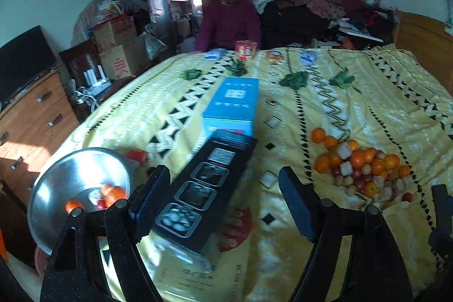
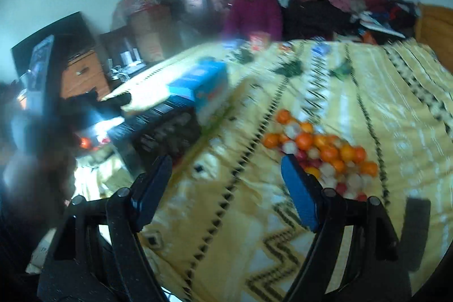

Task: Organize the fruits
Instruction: 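Move both open tools back from the bowl to the fruit pile, then grasp a brown kiwi with the left tool while the right tool grasps a mandarin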

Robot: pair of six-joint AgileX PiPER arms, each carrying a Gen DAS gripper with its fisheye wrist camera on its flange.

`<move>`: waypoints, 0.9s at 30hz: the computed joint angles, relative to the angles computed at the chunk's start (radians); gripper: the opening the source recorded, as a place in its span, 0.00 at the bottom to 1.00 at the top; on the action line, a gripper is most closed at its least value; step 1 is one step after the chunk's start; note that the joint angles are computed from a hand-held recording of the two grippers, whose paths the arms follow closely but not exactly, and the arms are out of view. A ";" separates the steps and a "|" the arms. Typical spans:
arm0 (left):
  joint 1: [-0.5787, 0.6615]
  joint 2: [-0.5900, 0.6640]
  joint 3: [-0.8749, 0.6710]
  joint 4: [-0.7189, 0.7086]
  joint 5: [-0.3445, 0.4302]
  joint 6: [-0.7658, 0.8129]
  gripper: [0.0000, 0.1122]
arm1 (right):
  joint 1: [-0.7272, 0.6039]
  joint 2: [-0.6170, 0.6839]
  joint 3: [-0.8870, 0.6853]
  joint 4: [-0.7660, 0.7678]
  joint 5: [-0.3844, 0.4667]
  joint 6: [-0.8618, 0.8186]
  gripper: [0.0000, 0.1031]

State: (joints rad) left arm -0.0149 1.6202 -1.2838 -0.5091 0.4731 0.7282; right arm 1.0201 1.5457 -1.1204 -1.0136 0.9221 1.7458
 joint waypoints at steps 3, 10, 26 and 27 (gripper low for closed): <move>-0.050 0.077 -0.013 -0.115 0.081 0.088 0.71 | -0.021 -0.095 0.191 0.047 -0.030 0.120 0.69; -0.202 0.385 -0.183 -0.218 0.236 0.115 0.35 | -0.063 -0.203 0.385 0.112 -0.092 0.197 0.55; -0.347 0.704 -0.496 -0.181 0.305 0.082 0.34 | -0.382 -0.208 0.552 0.032 -0.473 0.158 0.55; -0.348 0.706 -0.493 -0.180 0.296 0.084 0.32 | -0.390 -0.200 0.546 0.022 -0.486 0.155 0.55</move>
State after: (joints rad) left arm -0.3631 2.3258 -1.7764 -0.6889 0.7694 0.8119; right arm 0.6300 1.3455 -0.5748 -0.9917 0.4358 1.9005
